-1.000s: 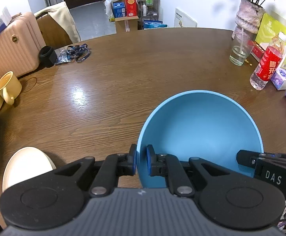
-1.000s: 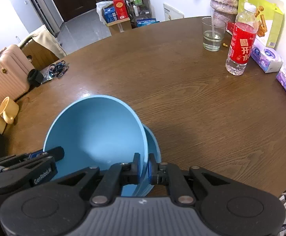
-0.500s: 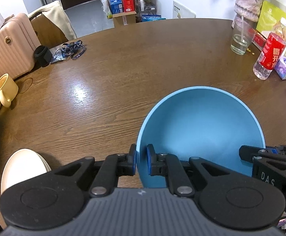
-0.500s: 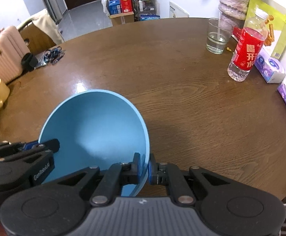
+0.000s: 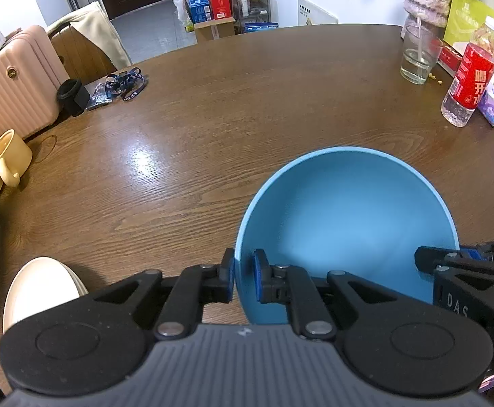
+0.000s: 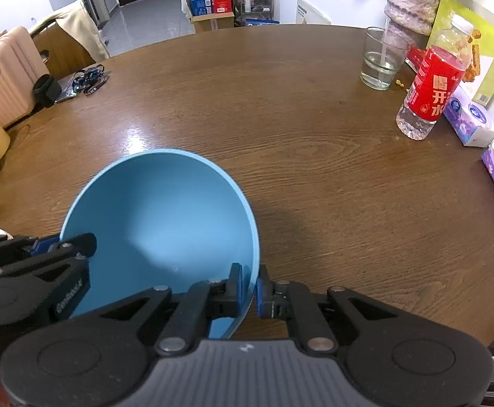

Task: Organize plates and bowls
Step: 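Lower the held blue bowl into the stacked blue bowls with both tools, then open both tools to release the nested blue bowl, then bring both open tools to opposite sides of the blue bowl stack rim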

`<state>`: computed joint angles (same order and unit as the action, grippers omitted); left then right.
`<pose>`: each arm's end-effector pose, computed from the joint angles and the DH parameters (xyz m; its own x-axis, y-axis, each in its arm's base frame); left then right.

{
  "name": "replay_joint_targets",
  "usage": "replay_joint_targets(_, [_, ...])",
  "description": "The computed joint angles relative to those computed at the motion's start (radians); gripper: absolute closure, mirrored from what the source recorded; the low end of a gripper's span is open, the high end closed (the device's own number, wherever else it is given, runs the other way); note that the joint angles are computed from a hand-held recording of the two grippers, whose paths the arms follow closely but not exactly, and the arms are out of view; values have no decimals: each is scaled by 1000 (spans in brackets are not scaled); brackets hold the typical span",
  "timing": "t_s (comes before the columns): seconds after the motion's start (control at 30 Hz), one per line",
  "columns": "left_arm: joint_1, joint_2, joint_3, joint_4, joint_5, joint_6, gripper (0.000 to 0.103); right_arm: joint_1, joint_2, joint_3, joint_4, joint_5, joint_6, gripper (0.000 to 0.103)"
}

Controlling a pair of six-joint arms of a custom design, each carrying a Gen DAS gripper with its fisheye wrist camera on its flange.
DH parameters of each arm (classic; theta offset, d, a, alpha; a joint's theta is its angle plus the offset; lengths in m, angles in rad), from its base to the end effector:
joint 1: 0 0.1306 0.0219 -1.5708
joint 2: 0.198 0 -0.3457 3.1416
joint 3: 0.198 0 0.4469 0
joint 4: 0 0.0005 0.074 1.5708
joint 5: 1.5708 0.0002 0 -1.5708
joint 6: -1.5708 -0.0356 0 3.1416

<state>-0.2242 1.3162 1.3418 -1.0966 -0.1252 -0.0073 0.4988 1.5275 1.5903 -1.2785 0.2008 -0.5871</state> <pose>0.4896 -0.1076 0.3911 -0.8545 0.2023 -0.4784 0.1685 0.9792 0.1131 0.4944 0.2607 0.3981 -0.9114 0.1216 -0.3931 0.1166 0.9925 0.0369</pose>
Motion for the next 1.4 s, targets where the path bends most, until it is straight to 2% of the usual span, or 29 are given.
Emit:
replay_joint_targets(0.1, [0,-7,-7,4,1,5,88,-1,-5,-5,9,-11,-4,89])
replay_joint_targets(0.17, [3,-17,-13,11,9,10,78,-3,-9,-8,14,-13,-5,89])
replay_joint_targets(0.2, [3,-23,-17,16,3,11,67,-4,-14,-13,21,-15,-7,87])
replay_joint_targets(0.23, [4,-30,-22,23,-2,13,61,-5,-18,-16,24,-15,-12,80])
replay_joint_targets(0.27, [6,-36,-25,26,-1,15,59,-7,-24,-21,30,-16,-16,75])
replay_joint_targets(0.33, [12,-48,-28,26,4,21,54,-9,-40,-35,44,-14,-24,48])
replay_joint_targets(0.37, [15,-55,-31,29,3,26,48,-11,-53,-48,56,-14,-29,43])
replay_joint_targets(0.43, [19,-76,-46,40,-12,39,18,-15,-76,-69,76,-23,-36,32])
replay_joint_targets(0.47, [22,-89,-55,49,-17,43,15,-16,-87,-79,84,-25,-41,28])
replay_joint_targets(0.53, [30,-109,-67,54,-26,55,5,-17,-111,-103,102,-27,-52,14])
replay_joint_targets(0.57, [34,-115,-70,53,-31,64,1,-18,-119,-111,106,-30,-55,11])
replay_joint_targets(0.67, [55,-135,-76,45,-25,91,0,-13,-149,-137,123,-32,-76,1])
replay_joint_targets(0.9, [107,-192,-100,28,32,103,0,18,-212,-189,136,10,-149,0])
replay_joint_targets(1.07, [143,-209,-111,2,71,94,0,53,-239,-212,104,71,-211,0])
replay_joint_targets(1.4, [201,-212,-101,-16,154,-18,0,111,-247,-213,99,123,-330,0])
